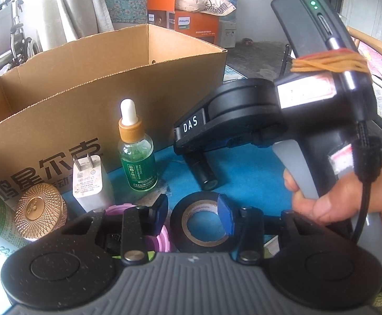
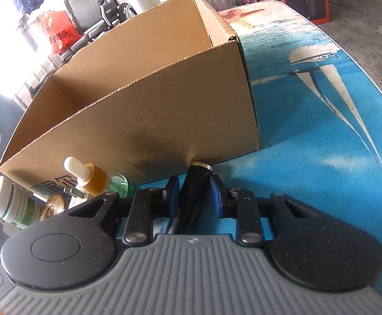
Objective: Organize rigid objects
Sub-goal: 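Lift the black cylinder with the right tool and carry it toward the box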
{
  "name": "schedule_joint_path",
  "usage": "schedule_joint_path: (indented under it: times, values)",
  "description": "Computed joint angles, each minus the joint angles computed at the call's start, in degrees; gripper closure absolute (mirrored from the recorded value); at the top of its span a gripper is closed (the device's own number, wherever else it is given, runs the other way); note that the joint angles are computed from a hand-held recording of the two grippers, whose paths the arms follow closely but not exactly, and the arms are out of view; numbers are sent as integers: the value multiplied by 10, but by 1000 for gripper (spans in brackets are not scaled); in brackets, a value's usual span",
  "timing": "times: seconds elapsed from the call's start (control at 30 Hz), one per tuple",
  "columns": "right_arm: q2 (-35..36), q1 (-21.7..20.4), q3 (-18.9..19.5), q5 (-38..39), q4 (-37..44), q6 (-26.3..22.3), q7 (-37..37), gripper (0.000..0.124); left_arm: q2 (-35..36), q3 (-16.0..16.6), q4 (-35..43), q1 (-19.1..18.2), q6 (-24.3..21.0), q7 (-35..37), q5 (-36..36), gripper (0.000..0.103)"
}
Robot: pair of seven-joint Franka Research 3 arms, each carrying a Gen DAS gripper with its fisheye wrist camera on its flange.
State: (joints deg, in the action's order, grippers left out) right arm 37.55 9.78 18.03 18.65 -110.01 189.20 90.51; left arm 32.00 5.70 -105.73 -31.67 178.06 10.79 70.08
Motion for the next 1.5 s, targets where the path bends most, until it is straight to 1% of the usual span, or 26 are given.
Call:
schedule_joint_path:
  times: [0.03,0.1,0.2,0.3,0.37,0.43,0.47,0.53,0.57,0.63,0.67,0.7,0.73,0.77,0.83,0.87,0.9,1.0,1.07,1.1,1.13,1.2,1.23,1.27,1.33,1.5]
  values:
    - [0,3,-5,-1,0,1,-1,103,0,0,0,-1,-1,0,-1,60]
    - [3,-8,2,-8,-6,11,-7,103,-2,-7,-1,4,-8,11,-9,60]
    - [0,-4,-12,-15,-17,29,-12,103,6,-23,10,12,-23,43,-37,60]
    - [-2,-32,4,-30,-28,34,-11,103,6,-29,12,12,-26,66,-56,60]
    - [-3,-75,37,-47,-41,37,-9,103,10,-40,18,17,-28,92,-76,59]
    - [-4,-122,74,-66,-57,38,-4,103,18,-70,26,37,-31,147,-120,55]
    - [-1,-159,103,-80,-69,40,-1,103,22,-83,29,46,-33,173,-141,54]
    - [4,-225,155,-105,-90,41,11,103,29,-122,30,71,-36,231,-187,45]
    - [9,-260,182,-118,-101,41,18,103,39,-151,39,90,-42,269,-215,43]
    - [23,-334,241,-146,-125,42,35,103,55,-187,56,110,-56,320,-254,41]
    - [33,-367,266,-160,-135,42,44,103,64,-197,67,112,-65,340,-269,41]
    - [39,-394,286,-171,-148,46,52,103,70,-197,76,108,-70,351,-278,41]
    - [47,-418,302,-184,-158,50,60,103,77,-192,84,97,-73,358,-282,40]
    - [53,-436,314,-197,-167,53,68,103,85,-202,94,100,-82,377,-296,38]
    - [63,-465,331,-218,-183,62,84,103,102,-227,112,110,-99,413,-332,40]
    - [66,-477,338,-228,-194,69,93,103,107,-231,121,108,-109,424,-344,41]
    - [72,-487,344,-239,-198,71,100,103,111,-230,130,103,-118,433,-353,43]
    - [91,-509,353,-275,-199,73,116,103,123,-231,151,95,-133,460,-384,43]
    - [103,-522,359,-296,-196,65,125,103,127,-205,164,70,-142,455,-390,45]
    - [109,-530,364,-305,-195,61,127,103,126,-187,167,54,-143,448,-389,49]
    - [117,-539,370,-312,-195,57,128,103,125,-176,169,44,-146,447,-392,49]
    - [131,-557,381,-323,-195,50,126,103,124,-169,169,37,-146,456,-408,51]
    - [137,-561,385,-325,-194,47,124,103,124,-164,170,32,-146,458,-413,53]
    - [141,-565,387,-326,-194,45,121,103,121,-157,167,26,-147,459,-414,53]
    - [143,-567,390,-325,-193,43,114,103,119,-144,169,15,-152,457,-414,59]
    - [146,-570,393,-321,-193,40,97,103,130,-131,193,3,-164,452,-416,63]
